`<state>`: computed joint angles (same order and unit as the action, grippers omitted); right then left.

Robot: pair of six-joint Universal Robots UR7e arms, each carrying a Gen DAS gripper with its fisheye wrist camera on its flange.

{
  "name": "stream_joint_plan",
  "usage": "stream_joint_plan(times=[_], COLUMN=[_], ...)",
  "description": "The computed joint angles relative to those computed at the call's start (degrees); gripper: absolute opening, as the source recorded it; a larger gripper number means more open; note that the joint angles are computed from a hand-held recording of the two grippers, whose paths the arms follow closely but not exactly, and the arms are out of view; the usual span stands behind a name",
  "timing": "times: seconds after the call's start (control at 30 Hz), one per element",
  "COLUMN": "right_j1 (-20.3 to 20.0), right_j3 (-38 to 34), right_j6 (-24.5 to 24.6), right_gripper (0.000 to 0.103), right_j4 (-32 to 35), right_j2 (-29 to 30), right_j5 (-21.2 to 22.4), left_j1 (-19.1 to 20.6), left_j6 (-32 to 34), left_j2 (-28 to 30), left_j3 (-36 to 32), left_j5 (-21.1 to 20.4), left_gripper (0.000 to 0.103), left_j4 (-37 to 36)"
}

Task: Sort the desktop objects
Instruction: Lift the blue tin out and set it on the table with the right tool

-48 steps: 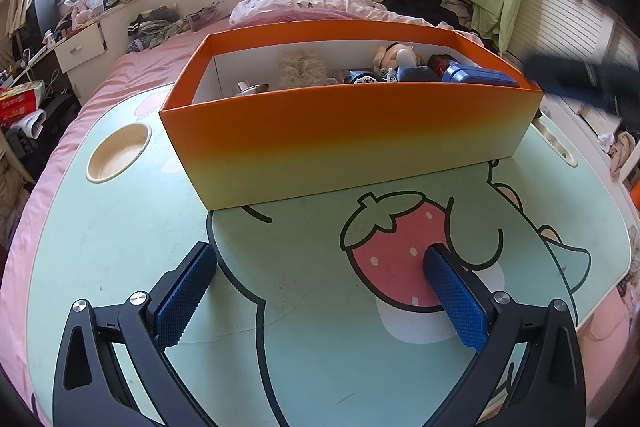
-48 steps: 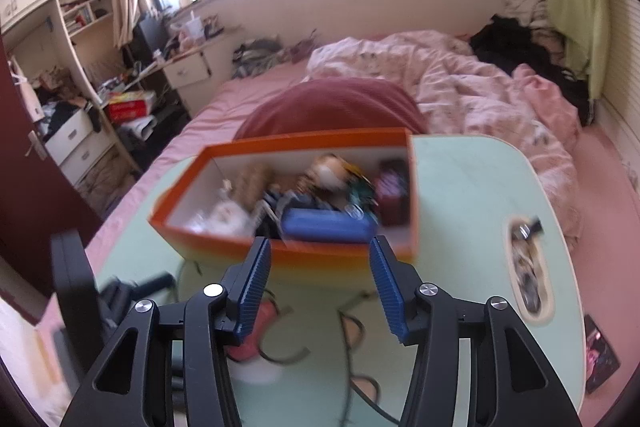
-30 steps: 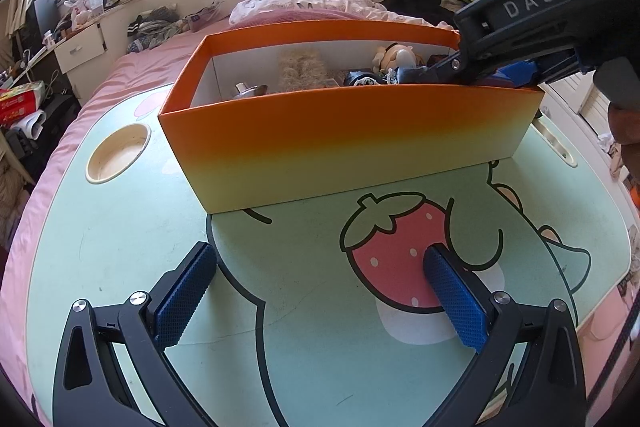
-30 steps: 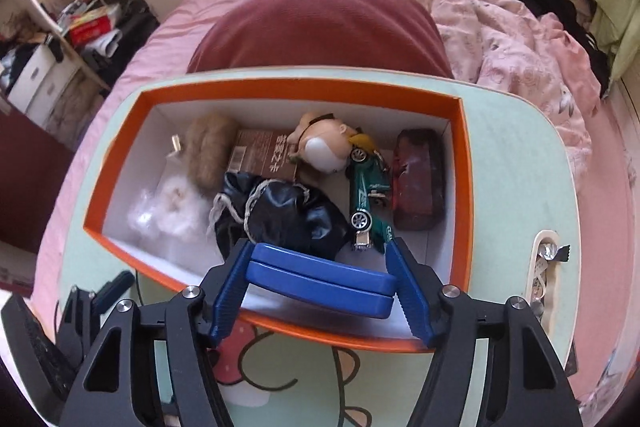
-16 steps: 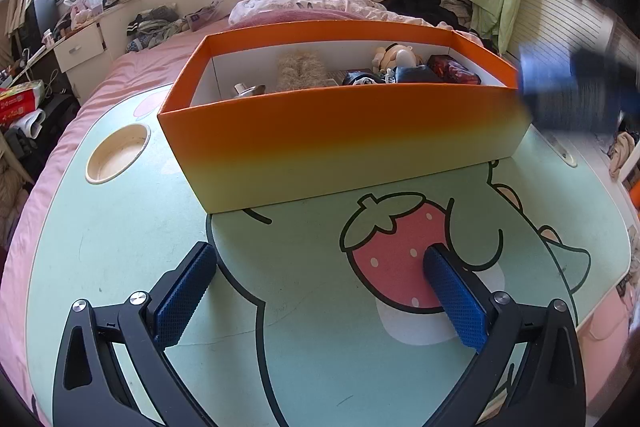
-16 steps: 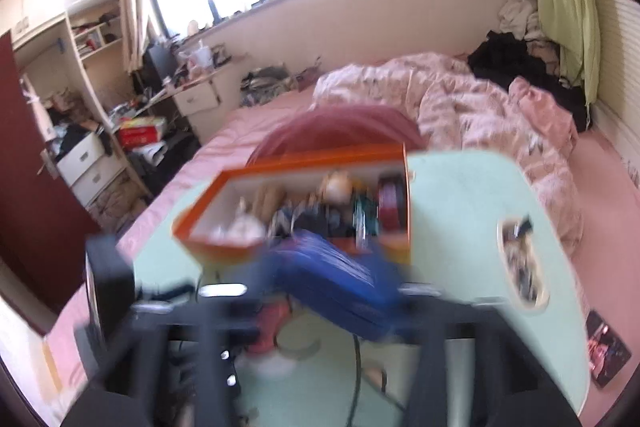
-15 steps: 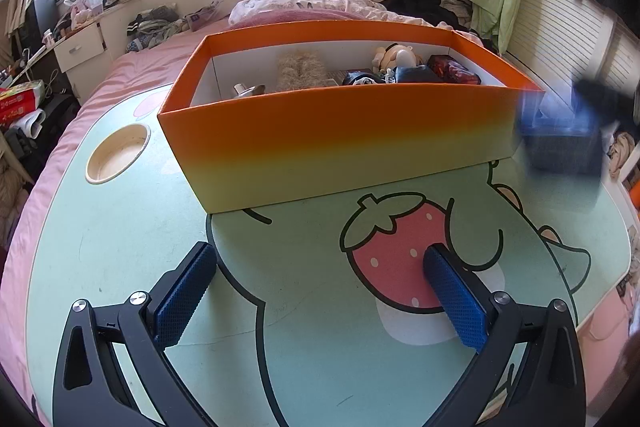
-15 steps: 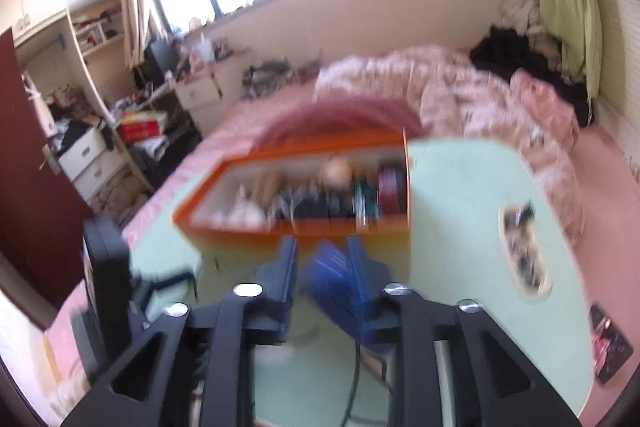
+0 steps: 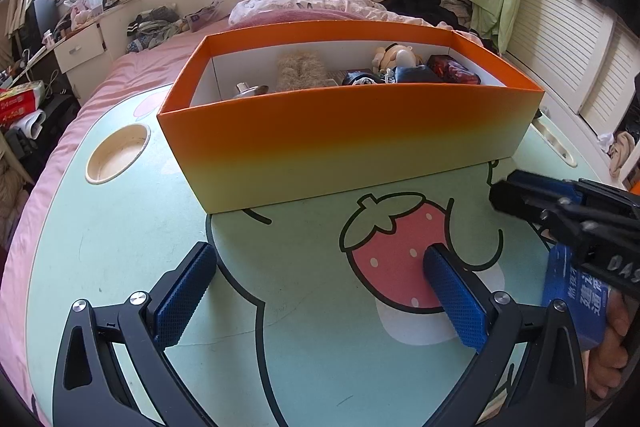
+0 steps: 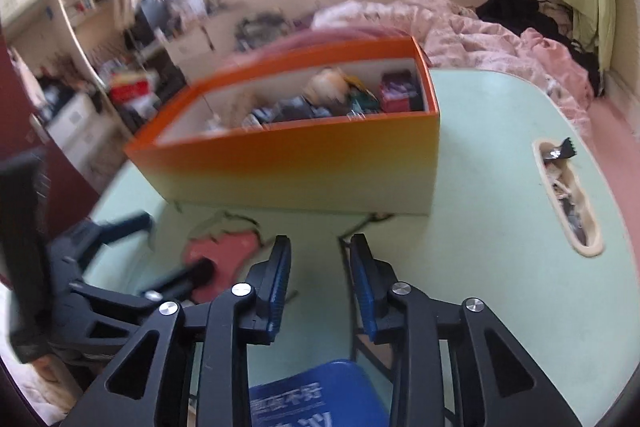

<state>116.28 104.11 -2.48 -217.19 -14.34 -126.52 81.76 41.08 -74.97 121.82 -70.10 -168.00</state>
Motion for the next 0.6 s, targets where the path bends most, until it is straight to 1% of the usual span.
stream_joint_plan(times=[0.03,0.07,0.1,0.13,0.2,0.3,0.37,0.4,0.43,0.47,0.53,0.57,0.6], right_j1=[0.18,0.69,1.61,2.45,4.27,5.38,5.17,4.9,5.22,5.42,5.86,5.68,5.02], right_j3=[0.64,0.9,1.12,1.3,2.89,7.39,10.98,13.2,14.41,15.23,15.6,15.29,14.97], right_j6=[-1.53,-3.75,-5.53,-7.34,-10.51,-13.27,-14.52,-15.67,-16.54,-17.73,-18.47,-18.93,-19.02], right_gripper=[0.038,0.045,0.061,0.067,0.067,0.067,0.067,0.064,0.06,0.06,0.057,0.057,0.058], right_j4=[-4.73,-10.06,-13.38,-15.7,-18.41,-19.95,-17.4,-15.08,-14.24,-13.08,-8.15,-6.99,-5.84], right_j2=[0.55,1.6,2.01,2.44,2.4,1.17,-1.13,-2.48,-3.2,-3.7,-3.62,-3.21,-3.08], right_j5=[1.39,1.52,0.53,-0.49,-1.76,-3.23,-0.96,0.25,-0.01,-0.5,-1.37,-0.63,1.29], left_j1=[-0.07,-0.08,-0.09,-0.05,-0.02,0.0,0.04,0.08,0.11,0.11,0.14,0.15,0.1], left_j6=[-0.01,-0.01,-0.02,0.0,0.02,0.01,0.08,0.08,0.1,0.1,0.14,0.17,0.19], left_j2=[-0.05,-0.04,-0.02,-0.04,-0.04,-0.08,-0.06,-0.1,-0.13,-0.13,-0.15,-0.14,-0.26], left_j3=[0.25,0.28,0.23,0.23,0.11,0.12,0.01,0.02,0.05,0.05,0.01,0.03,0.03], left_j5=[0.07,0.09,0.09,0.05,0.0,-0.07,-0.11,-0.17,-0.22,-0.22,-0.29,-0.3,-0.34], left_gripper=[0.103,0.103,0.103,0.103,0.103,0.103,0.103,0.103,0.103,0.103,0.103,0.103,0.103], left_j4=[-0.21,-0.26,-0.22,-0.2,-0.07,0.02,0.11,0.18,0.2,0.2,0.3,0.26,0.42])
